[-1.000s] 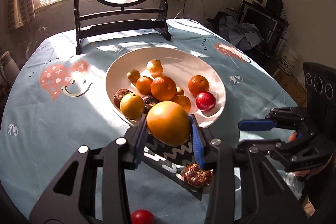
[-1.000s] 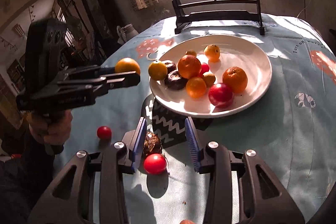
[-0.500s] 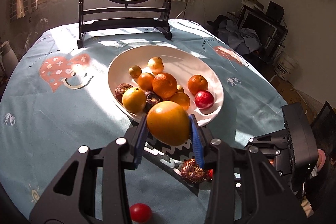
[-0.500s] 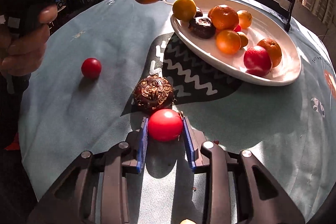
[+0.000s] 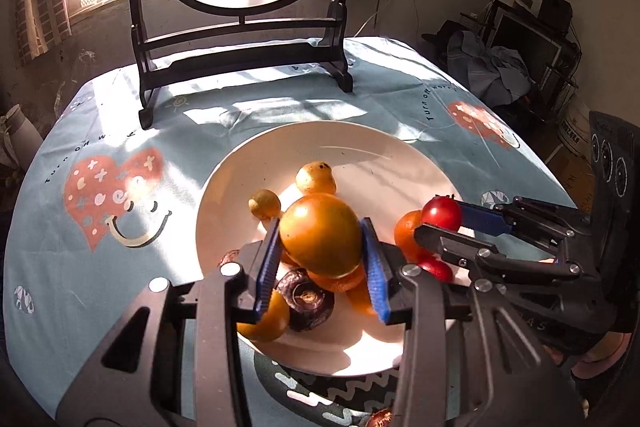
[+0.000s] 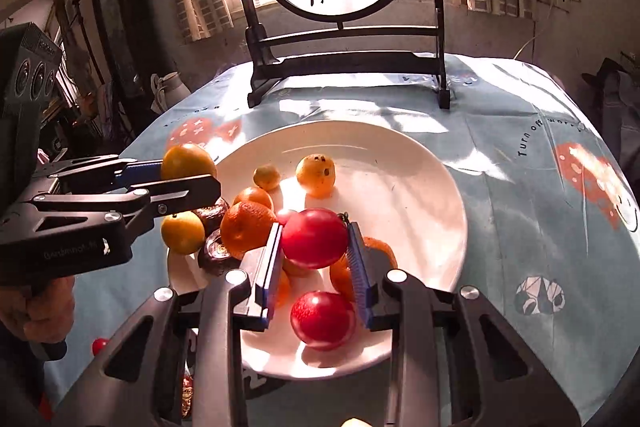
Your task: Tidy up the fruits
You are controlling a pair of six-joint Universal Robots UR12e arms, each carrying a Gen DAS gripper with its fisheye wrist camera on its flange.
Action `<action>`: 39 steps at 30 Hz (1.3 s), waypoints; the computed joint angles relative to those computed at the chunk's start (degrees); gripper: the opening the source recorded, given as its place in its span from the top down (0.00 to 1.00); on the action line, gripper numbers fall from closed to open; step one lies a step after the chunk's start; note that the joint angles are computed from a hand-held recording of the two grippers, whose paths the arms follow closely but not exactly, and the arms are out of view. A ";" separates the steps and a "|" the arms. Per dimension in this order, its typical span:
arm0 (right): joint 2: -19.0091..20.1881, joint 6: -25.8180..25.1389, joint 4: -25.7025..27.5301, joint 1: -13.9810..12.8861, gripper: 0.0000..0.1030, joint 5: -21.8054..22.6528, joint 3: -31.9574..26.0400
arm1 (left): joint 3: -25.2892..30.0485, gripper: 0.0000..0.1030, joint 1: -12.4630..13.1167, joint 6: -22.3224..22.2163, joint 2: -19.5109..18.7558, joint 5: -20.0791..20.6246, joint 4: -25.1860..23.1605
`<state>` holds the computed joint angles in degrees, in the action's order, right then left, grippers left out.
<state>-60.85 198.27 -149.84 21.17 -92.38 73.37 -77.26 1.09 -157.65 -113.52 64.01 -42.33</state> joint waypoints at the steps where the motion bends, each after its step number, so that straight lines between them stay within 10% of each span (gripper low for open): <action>1: 0.52 0.00 0.06 -0.25 0.69 0.54 -0.58 | 0.89 0.62 -0.31 -0.42 -0.70 1.07 -0.13; 4: 1.44 -0.01 -0.13 -0.92 0.56 2.58 -1.50 | 2.51 0.61 -0.86 -1.76 -2.03 3.62 -0.53; 5: 1.33 0.16 -0.05 -0.92 0.35 2.87 -1.40 | 2.47 0.51 -0.95 -2.30 -2.07 4.63 0.01; 6: 1.03 0.55 -0.47 -0.88 0.30 2.97 -0.98 | 1.76 0.29 -0.93 -2.78 -1.75 5.30 1.69; 8: 0.22 0.99 -1.83 -0.79 0.27 3.74 0.05 | -1.05 0.18 -0.67 -4.17 -0.45 6.39 8.18; 15: -3.07 2.04 -5.28 1.68 0.27 -1.59 3.45 | -8.36 0.08 0.91 -4.72 4.71 7.93 16.74; 23: -5.34 3.29 -18.97 4.84 0.04 -5.53 9.62 | -16.59 0.04 4.29 -6.51 9.29 5.37 23.24; 30: -5.47 1.71 -4.39 4.00 0.04 8.27 8.36 | -18.55 0.04 7.49 -12.11 9.85 5.43 19.40; 39: -3.00 -9.59 8.86 7.44 0.11 1.31 4.15 | -20.28 0.04 9.44 -15.30 10.66 4.56 19.15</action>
